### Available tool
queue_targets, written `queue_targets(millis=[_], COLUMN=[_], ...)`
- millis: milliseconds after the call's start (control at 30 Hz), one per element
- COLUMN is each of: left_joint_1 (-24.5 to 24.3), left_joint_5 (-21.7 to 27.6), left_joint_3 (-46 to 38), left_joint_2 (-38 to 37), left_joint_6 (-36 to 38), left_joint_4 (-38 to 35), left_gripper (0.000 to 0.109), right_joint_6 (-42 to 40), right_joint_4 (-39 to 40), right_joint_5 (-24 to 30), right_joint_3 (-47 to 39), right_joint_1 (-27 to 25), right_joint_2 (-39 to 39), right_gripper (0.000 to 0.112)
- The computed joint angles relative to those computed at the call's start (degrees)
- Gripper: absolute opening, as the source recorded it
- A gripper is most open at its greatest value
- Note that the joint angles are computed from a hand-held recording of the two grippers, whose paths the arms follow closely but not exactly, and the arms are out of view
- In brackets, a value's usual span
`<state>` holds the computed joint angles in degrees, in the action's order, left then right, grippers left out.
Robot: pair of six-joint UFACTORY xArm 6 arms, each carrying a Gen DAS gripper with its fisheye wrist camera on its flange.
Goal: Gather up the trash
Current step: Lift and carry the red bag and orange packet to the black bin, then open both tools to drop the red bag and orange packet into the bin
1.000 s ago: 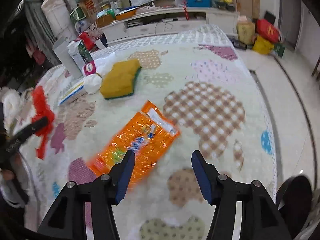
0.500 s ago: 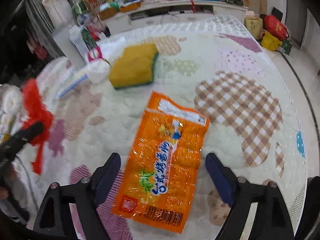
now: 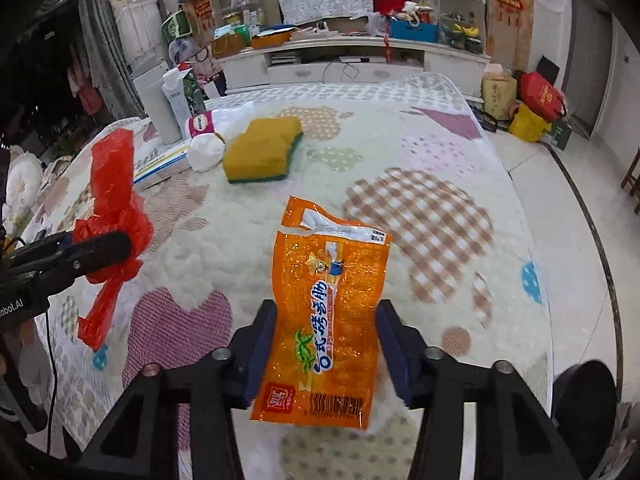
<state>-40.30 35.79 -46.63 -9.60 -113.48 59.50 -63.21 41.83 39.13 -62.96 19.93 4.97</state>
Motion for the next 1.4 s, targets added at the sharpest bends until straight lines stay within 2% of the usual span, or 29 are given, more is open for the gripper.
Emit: queue_targets(millis=[367,700,1033,1167,1400], left_joint_1=[-0.38,-0.45,-1.48,-1.72,-2.31], left_joint_5=[-4.64,-9.29,-10.26,-9.89,-5.36], left_joint_3=[-13.57,-28.0,-48.28,-57.77,-78.48], left_joint_2=[12.43,24.95,40.57,47.35,61.15], left_joint_6=[7.36,16.07,32.48,40.3,52.94], left_joint_4=[-3.41,-8.87,-21.69,-28.96,-42.07], left_gripper=[0.037,0.037,0.036,0.036,0.036], right_joint_6=[-3.15,-3.89,-2.2,-1.0,2.14], right_joint_4=[2.07,1.62,-0.2,-1.16,-3.95], right_joint_5=[-0.42,-0.85,-2.5,-3.19,-3.4], right_joint_3=[0.6,-2.75,-7.32,-9.23,-12.92], right_joint_1=[-5.78,-14.38,-21.01,-23.05,-26.15], right_joint_2=[-1.26,1.21,5.88,7.93,12.02], right_gripper=[0.048,0.048,0.048,0.048,0.047])
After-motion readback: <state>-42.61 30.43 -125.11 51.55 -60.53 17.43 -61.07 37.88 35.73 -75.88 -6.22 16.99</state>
